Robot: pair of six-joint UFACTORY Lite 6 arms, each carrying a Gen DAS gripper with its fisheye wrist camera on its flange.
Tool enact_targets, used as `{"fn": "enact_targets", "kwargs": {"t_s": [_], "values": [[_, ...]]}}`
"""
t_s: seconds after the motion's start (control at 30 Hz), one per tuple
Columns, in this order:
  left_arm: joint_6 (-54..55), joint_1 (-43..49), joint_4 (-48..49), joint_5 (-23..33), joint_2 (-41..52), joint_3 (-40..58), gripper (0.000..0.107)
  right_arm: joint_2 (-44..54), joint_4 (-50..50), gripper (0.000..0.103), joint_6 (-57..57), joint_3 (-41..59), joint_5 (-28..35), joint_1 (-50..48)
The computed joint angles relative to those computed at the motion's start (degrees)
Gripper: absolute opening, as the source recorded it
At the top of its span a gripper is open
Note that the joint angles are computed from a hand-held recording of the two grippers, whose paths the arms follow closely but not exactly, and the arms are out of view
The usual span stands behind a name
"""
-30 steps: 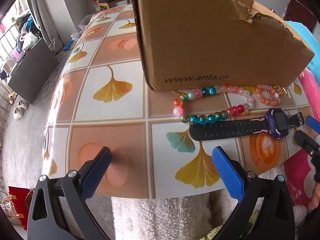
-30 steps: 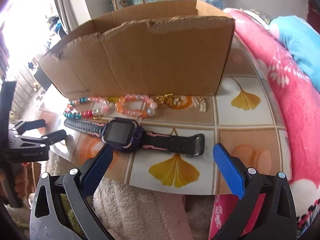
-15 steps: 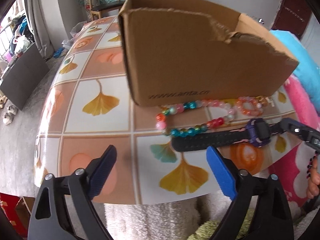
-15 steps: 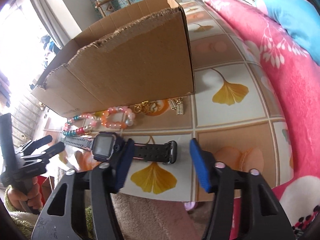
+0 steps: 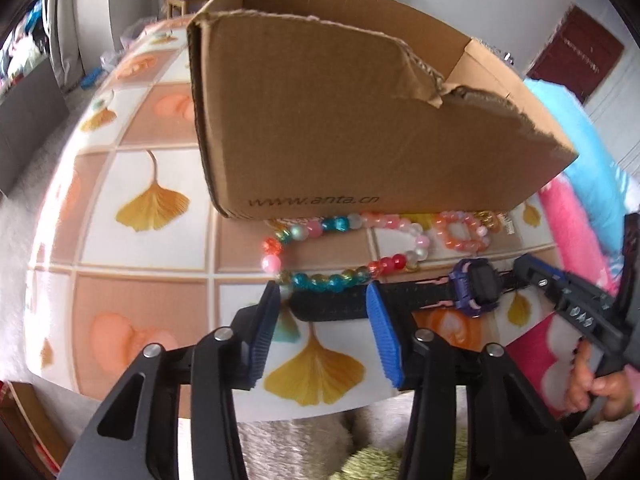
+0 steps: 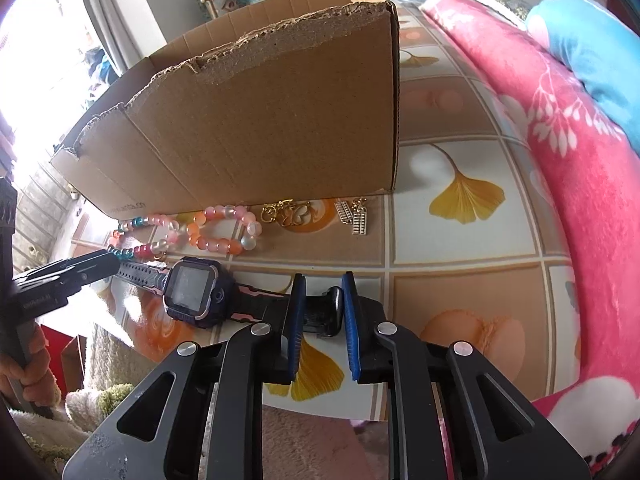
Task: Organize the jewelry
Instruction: 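Close the right gripper on the watch strap while the left gripper grasps the strap too, then lift the purple smartwatch off the table with both grippers holding the strap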
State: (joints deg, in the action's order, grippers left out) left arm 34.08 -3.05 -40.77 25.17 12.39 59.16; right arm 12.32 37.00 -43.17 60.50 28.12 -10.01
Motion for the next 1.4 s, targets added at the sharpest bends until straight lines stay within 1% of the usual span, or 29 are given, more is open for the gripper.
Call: {"fn": "enact_targets", "kwargs": {"t_s": [0.1,0.3,0.33,0.4,0.43,0.6,0.77,0.93,1.0,1.07,1.17,1.4], "values": [[2.6,1.9,-4.6,3.2,-0.7,-0.4,0.041,-1.6,0.2,0.016,-0.5,-1.5,0.2,0.1],[15.7,6.7,-20.8,10.6,-5.7,-4.8,0.041,-1.8,1.7,0.016,-2.6,-2.0,0.3,0.0],[19.1,8.0,-25.2,13.3,-5.9,-5.6,0.041,-2.1,1.7,0.016,-2.9,-2.1,0.5,-0.2],[22.1,8.7,-29.9,15.8,-4.8,-5.9,0.041,-2.0,2.1,0.016,-3.4,-2.1,0.5,-0.2],[22.3,8.5,-30.8,16.1,-4.5,-5.9,0.041,-1.8,2.3,0.016,-3.5,-2.2,0.1,0.1],[21.3,5.7,-31.1,13.0,-3.0,-6.0,0.039,-1.9,3.5,0.016,-4.6,-3.0,-0.9,0.5],[18.2,2.5,-29.0,8.6,-2.9,-5.2,0.038,-2.1,4.1,0.016,-4.9,-3.6,-1.6,0.7],[15.5,2.7,-26.5,3.7,-6.3,-7.5,0.038,-2.2,4.2,0.016,-5.0,-3.9,-2.1,0.9],[15.3,5.1,-26.5,4.7,-5.9,-8.1,0.038,-2.3,4.6,0.016,-5.3,-4.1,-2.3,1.0],[16.0,8.2,-29.0,7.7,-4.0,-8.5,0.037,-2.3,4.8,0.016,-5.4,-4.2,-2.6,1.1],[17.9,10.1,-32.2,9.5,-3.4,-9.5,0.037,-2.2,4.7,0.016,-5.2,-4.2,-2.7,1.2],[12.3,10.5,-25.9,9.2,-3.3,-7.8,0.039,-2.2,4.6,0.016,-5.1,-4.1,-2.7,1.2]]}}
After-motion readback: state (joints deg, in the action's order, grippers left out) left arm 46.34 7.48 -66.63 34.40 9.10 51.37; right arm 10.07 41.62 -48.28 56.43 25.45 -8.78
